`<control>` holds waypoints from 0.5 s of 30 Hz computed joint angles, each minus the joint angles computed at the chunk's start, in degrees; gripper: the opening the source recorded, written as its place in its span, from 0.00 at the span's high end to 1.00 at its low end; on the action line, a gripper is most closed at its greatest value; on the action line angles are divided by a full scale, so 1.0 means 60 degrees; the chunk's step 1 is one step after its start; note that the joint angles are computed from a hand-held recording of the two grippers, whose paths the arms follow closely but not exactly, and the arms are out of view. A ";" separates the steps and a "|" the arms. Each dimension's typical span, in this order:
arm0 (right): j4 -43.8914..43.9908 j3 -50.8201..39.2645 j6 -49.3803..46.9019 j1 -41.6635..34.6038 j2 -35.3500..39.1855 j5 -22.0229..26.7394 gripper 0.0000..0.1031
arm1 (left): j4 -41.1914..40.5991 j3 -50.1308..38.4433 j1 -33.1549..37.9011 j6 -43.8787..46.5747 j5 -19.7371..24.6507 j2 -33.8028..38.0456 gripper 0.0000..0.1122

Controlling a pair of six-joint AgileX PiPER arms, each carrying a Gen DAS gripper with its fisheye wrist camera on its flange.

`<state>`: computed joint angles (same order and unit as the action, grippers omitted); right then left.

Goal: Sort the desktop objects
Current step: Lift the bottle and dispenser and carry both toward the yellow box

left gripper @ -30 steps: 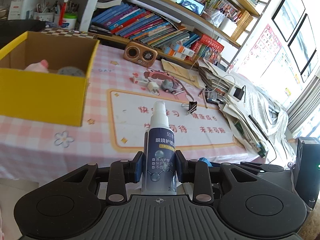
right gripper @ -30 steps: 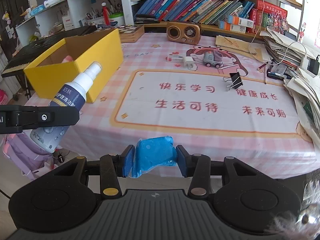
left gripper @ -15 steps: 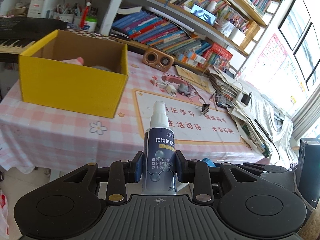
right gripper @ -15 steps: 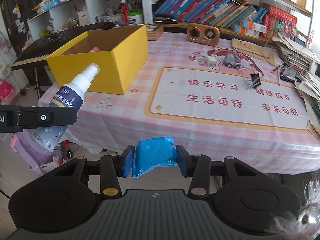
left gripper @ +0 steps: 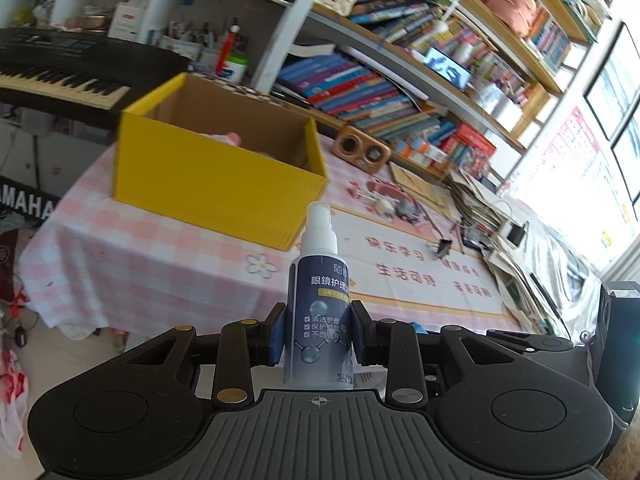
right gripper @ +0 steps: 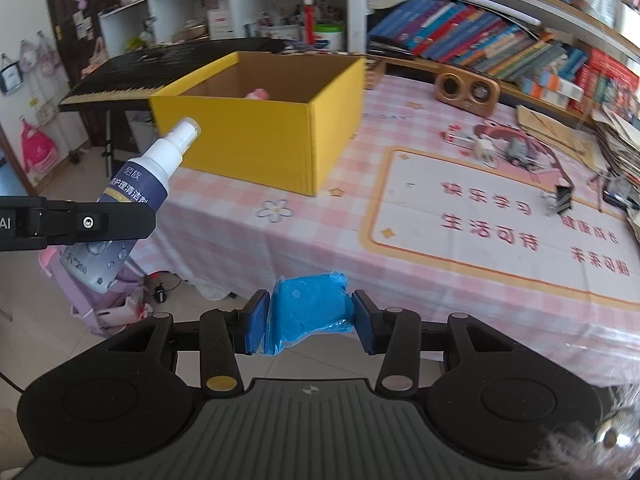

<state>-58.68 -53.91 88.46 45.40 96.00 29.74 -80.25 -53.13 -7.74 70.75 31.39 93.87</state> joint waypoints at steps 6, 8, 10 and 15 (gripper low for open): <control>0.0240 -0.0765 -0.0857 -0.0005 0.0491 -0.0200 0.59 | -0.0247 0.0231 0.0524 0.0179 -0.0060 -0.0210 0.72; 0.0261 -0.0986 -0.1085 -0.0002 0.0623 -0.0269 0.59 | -0.0192 0.0180 0.0655 0.0107 -0.0092 -0.0263 0.72; 0.0334 -0.1214 -0.1374 -0.0021 0.0761 -0.0369 0.59 | -0.0172 0.0133 0.0769 0.0098 -0.0130 -0.0309 0.72; 0.0481 -0.1608 -0.1885 -0.0088 0.0964 -0.0527 0.59 | -0.0194 -0.0073 0.0913 0.0040 -0.0266 -0.0302 0.72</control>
